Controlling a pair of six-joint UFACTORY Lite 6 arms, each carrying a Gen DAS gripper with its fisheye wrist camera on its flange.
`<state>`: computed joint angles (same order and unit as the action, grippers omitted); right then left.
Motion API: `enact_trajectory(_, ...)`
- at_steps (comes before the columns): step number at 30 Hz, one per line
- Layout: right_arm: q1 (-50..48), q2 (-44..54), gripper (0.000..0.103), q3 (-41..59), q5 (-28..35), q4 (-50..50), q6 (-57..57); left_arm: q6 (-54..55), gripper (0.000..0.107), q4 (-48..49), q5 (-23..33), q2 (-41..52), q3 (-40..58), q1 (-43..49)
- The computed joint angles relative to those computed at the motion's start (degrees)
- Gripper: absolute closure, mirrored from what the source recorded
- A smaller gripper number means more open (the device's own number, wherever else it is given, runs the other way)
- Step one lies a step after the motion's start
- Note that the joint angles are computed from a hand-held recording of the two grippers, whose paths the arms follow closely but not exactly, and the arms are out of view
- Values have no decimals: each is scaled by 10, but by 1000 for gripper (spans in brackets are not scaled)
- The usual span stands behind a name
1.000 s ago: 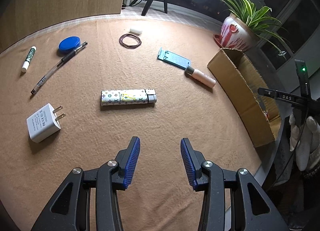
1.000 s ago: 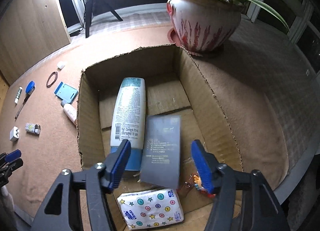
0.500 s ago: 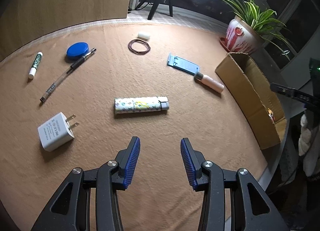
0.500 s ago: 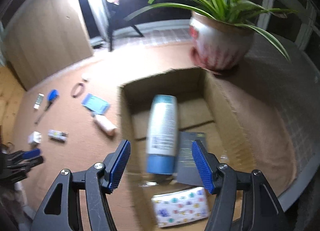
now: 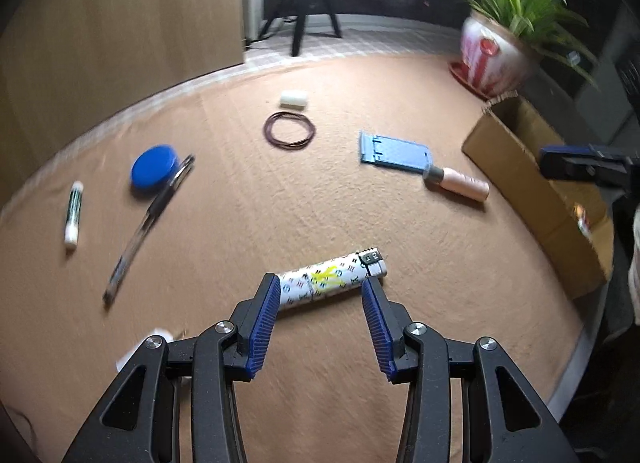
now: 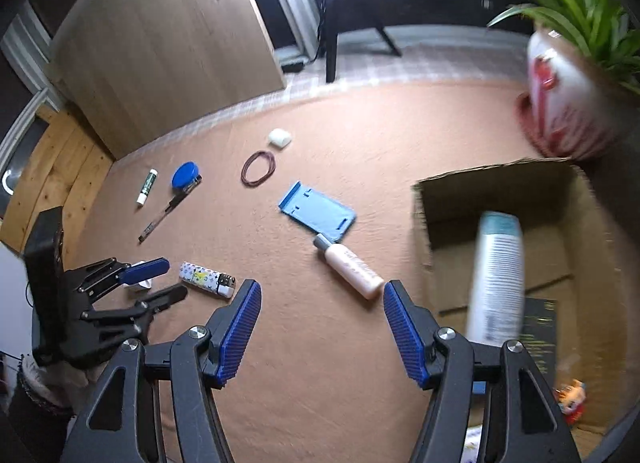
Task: Organize objects
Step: 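Move the right tool to the small white bottle while the left tool approaches the patterned lighter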
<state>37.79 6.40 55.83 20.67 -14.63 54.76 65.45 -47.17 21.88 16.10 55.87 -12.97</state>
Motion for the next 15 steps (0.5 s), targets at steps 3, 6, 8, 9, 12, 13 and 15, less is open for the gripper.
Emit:
enact_trajectory(3, -13, 48, 43, 35, -1, 51, -59, -10, 61, 53, -24, 16, 9, -28)
enact_trajectory(6, -22, 72, 43, 52, 0, 76, -91, -28, 61, 96, -35, 39, 22, -44)
enact_trajectory(8, -28, 88, 43, 65, 3, 88, -109, -54, 61, 128, -38, 60, 41, -50)
enact_trajectory(9, -31, 94, 43, 71, 4, 94, -116, -72, 61, 146, -40, 70, 50, -53)
enact_trajectory(12, -38, 113, 43, 92, 8, 116, -143, -88, 60, 162, -37, 89, 71, -57)
enact_trajectory(13, -38, 127, 43, 106, 12, 115, -144, -90, 60, 164, -35, 95, 78, -58)
enact_trajectory(15, -37, 153, 43, 134, 24, 104, -138, -103, 60, 174, -31, 108, 92, -62)
